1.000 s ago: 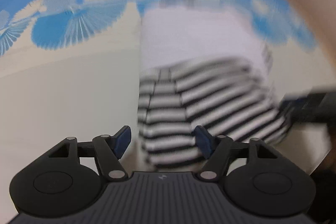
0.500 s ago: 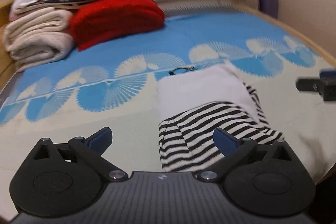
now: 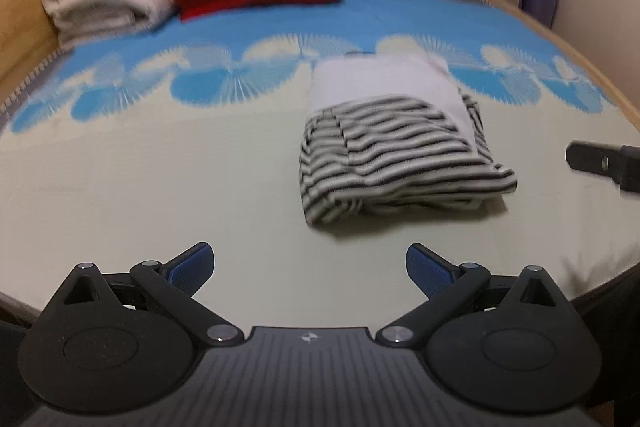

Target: Fold small clothes

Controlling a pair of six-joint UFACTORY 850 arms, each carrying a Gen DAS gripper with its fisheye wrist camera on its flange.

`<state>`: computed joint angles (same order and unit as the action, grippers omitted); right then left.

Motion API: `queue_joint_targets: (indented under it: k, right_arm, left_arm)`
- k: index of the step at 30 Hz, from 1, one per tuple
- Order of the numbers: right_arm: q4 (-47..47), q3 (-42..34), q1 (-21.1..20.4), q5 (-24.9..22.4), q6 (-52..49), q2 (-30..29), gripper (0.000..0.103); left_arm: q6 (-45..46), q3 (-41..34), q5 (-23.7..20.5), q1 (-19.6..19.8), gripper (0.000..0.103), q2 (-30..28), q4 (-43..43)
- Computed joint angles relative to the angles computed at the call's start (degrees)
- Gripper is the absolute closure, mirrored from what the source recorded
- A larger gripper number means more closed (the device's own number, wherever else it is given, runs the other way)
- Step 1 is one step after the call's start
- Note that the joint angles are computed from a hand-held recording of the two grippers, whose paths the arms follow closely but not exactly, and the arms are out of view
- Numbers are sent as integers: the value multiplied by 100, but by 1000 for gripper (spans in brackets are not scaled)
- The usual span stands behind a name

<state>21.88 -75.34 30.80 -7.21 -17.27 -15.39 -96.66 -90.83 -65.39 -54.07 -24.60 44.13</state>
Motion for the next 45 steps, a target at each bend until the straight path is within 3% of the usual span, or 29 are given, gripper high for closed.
queue_joint_targets:
  k: [8, 45]
  right_arm:
    - [-3012, -183, 210, -326, 2868, -228, 5]
    - [-3198, -268, 275, -422, 2933, -338, 5]
  left_arm:
    - [-472, 217, 356, 266, 1, 71, -205]
    - [-466, 212, 557, 282, 1, 29, -245]
